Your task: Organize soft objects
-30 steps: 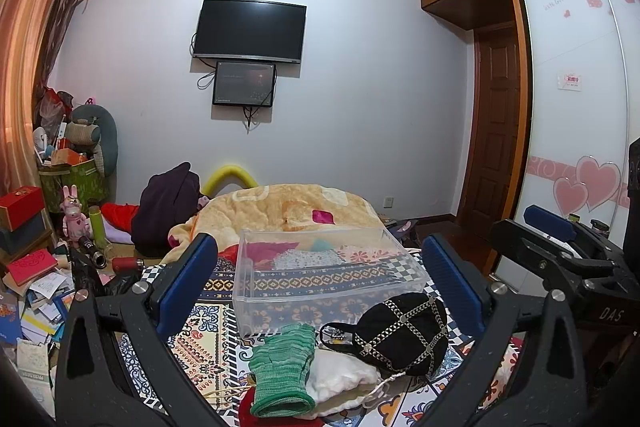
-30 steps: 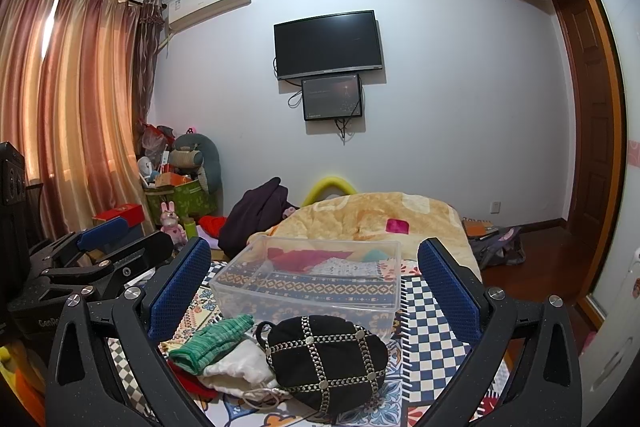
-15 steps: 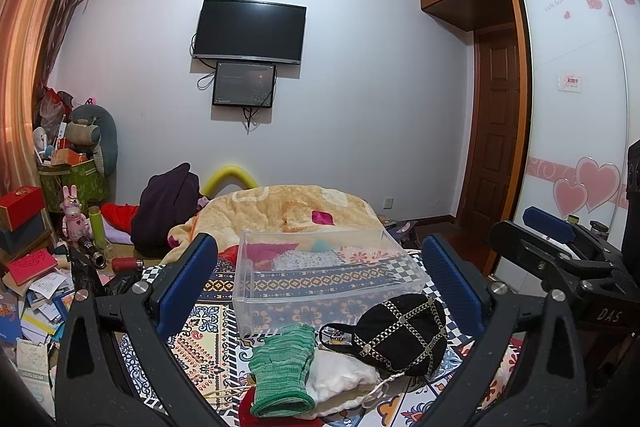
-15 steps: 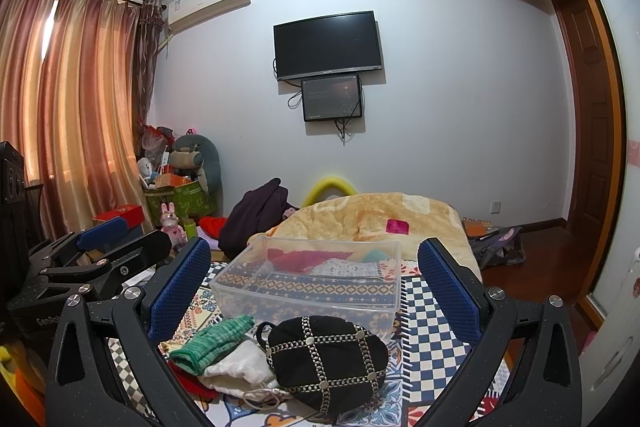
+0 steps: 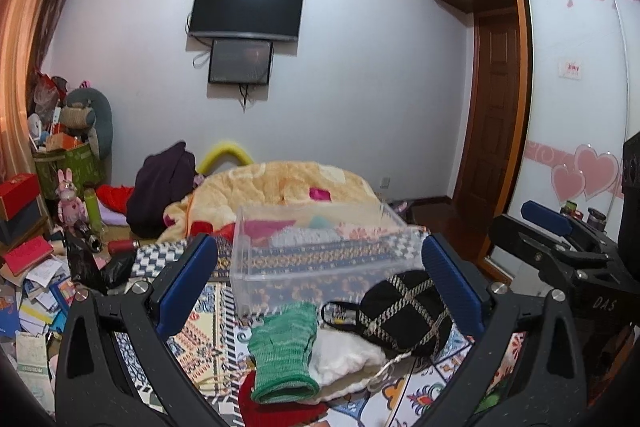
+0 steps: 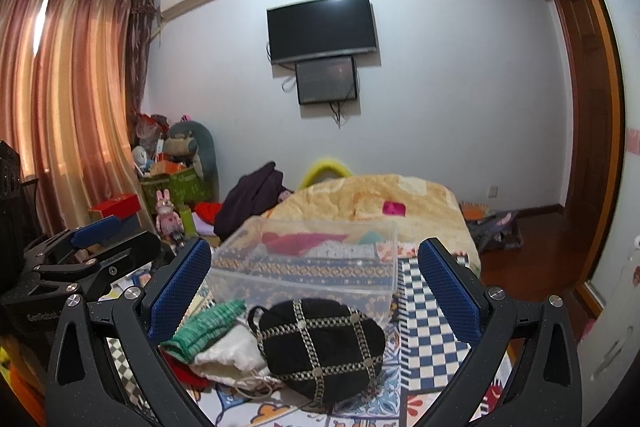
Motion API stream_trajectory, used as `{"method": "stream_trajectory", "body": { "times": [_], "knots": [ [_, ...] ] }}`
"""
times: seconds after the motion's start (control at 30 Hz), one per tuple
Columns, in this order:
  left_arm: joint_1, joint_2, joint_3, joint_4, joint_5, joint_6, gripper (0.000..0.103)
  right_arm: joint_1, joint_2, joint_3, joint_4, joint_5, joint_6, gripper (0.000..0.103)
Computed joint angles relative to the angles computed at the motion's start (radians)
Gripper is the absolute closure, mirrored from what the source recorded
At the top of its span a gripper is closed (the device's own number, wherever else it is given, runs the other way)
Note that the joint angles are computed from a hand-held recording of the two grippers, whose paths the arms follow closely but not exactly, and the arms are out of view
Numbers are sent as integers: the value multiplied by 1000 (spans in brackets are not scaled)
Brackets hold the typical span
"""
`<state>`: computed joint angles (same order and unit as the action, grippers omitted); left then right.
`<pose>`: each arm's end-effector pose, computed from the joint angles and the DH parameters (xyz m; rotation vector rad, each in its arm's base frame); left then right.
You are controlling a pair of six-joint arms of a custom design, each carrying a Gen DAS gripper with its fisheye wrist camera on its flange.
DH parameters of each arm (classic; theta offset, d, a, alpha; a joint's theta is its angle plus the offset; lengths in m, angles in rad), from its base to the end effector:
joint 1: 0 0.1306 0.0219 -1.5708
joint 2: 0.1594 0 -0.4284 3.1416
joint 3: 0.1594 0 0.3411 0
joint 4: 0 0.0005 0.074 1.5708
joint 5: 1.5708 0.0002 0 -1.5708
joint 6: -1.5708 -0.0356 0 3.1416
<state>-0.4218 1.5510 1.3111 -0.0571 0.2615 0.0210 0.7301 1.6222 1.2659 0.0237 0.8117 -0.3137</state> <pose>0.4672 -0.2203 0.4419 0.5549 1.8107 -0.5480 0.4082 0.3300 0.3982 0.1597 1.7904 -0.0297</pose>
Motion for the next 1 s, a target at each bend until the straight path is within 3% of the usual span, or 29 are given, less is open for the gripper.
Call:
{"method": "stream_trajectory", "body": {
  "times": [0.4, 0.53, 0.67, 0.77, 0.93, 1.0],
  "knots": [
    [12, 107, 60, -166, 29, -10, 0, -41, 36, -1, -137, -92, -105, 0],
    [8, 133, 53, -156, 15, -27, 0, -58, 46, -13, -153, -139, -129, 0],
    [4, 158, 74, -182, -4, -50, 21, -75, 55, -26, -157, -196, -149, 0],
    [11, 180, 91, -208, 8, -45, 29, -80, 69, -19, -173, -213, -162, 5],
    [19, 209, 114, -245, 26, -37, 40, -98, 80, -17, -187, -289, -177, 23],
    [25, 222, 127, -262, 41, -25, 50, -100, 84, -14, -194, -302, -175, 27]
  ]
}}
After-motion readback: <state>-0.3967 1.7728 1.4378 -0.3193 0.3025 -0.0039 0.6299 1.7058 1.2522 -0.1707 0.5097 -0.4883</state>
